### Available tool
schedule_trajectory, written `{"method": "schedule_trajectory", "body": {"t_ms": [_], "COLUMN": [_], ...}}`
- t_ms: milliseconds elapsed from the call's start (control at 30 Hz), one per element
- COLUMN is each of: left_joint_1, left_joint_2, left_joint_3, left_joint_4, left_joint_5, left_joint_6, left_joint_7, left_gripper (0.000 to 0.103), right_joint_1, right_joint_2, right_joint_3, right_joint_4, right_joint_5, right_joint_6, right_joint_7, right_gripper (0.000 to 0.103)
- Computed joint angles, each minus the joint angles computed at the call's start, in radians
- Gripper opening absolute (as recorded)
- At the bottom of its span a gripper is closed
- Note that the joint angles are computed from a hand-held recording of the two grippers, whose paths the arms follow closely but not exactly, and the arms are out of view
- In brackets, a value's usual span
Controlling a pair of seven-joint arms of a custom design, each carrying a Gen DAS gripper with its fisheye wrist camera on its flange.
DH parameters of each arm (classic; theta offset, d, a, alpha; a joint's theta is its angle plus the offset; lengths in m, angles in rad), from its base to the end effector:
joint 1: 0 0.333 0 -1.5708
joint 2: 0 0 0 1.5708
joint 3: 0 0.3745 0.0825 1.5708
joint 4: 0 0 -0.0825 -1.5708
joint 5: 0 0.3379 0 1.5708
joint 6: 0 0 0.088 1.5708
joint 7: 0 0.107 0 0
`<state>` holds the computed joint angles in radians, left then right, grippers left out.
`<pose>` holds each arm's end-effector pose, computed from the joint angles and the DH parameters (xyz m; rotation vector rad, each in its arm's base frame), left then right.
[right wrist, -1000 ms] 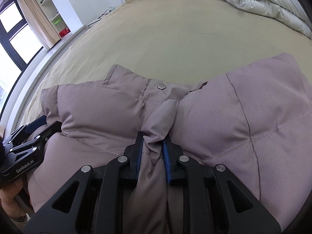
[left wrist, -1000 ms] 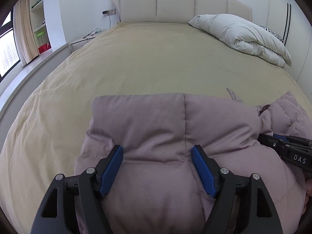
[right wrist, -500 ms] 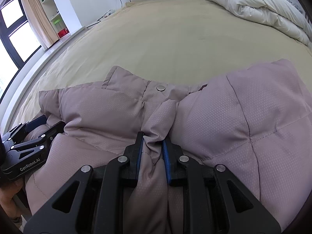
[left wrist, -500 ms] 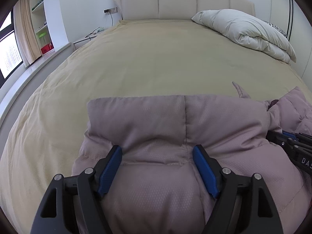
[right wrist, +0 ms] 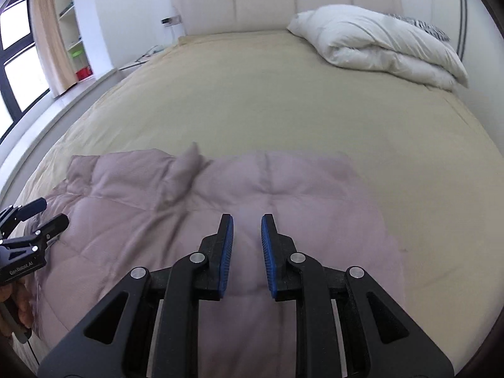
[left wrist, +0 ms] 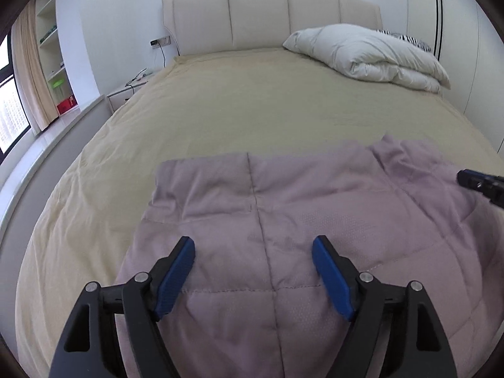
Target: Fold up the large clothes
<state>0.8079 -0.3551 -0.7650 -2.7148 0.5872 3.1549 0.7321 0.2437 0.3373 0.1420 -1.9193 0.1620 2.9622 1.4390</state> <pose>0.3910 -0.0526 0.4570 -1.9435 1.5333 -0.5026 0.6116 0.2233 0.4853 -2.0228 1.4249 -0.4277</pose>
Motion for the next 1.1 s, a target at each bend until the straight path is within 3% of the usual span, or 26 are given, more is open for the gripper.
{"method": "schedule_trajectory", "body": {"t_ms": [67,133,233,367,400,533,633,700,900,1100], "left_joint_1": [0.095,0.155,0.242,0.34,0.36,0.385,0.398,0.405,0.395,0.406], "left_joint_2": [0.018,0.03,0.021,0.017,0.019,0.029,0.029,0.03,0.032,0.039], "left_joint_3": [-0.064,-0.105,-0.191,-0.298,-0.318,-0.351,-0.374,-0.383,-0.388,-0.414], "left_joint_4": [-0.009,-0.022,-0.025,-0.022,-0.025,-0.031,-0.035,-0.041,-0.058,-0.071], "left_joint_5": [0.013,-0.004,-0.033,-0.084,-0.097,-0.145,-0.182,-0.206,-0.279,-0.352], "left_joint_6": [0.047,0.087,0.111,0.135,0.148,0.165,0.173,0.183,0.204,0.23], "left_joint_7": [-0.024,-0.013,0.01,0.035,0.043,0.081,0.108,0.128,0.185,0.242], "left_gripper": [0.091,0.096,0.097,0.098,0.098,0.098,0.098,0.098,0.098,0.098], "right_joint_1": [-0.023,-0.074,-0.112,-0.011,-0.009,-0.152,-0.207,-0.205,-0.29,-0.292], "right_joint_2": [-0.006,0.012,0.047,0.069,0.07,0.09,0.106,0.107,0.118,0.121], "right_joint_3": [-0.004,0.041,0.092,-0.009,-0.009,0.15,0.207,0.206,0.287,0.296], "right_joint_4": [-0.019,-0.015,-0.032,-0.048,-0.055,-0.07,-0.08,-0.088,-0.114,-0.125], "right_joint_5": [0.032,0.084,0.16,0.078,0.066,0.129,0.153,0.149,0.146,0.12], "right_joint_6": [-0.026,-0.072,-0.016,0.052,0.068,0.104,0.133,0.149,0.18,0.207], "right_joint_7": [0.02,-0.035,-0.127,-0.057,-0.048,-0.112,-0.152,-0.151,-0.185,-0.157], "right_gripper": [0.018,0.018,0.018,0.018,0.018,0.018,0.018,0.018,0.018,0.018]}}
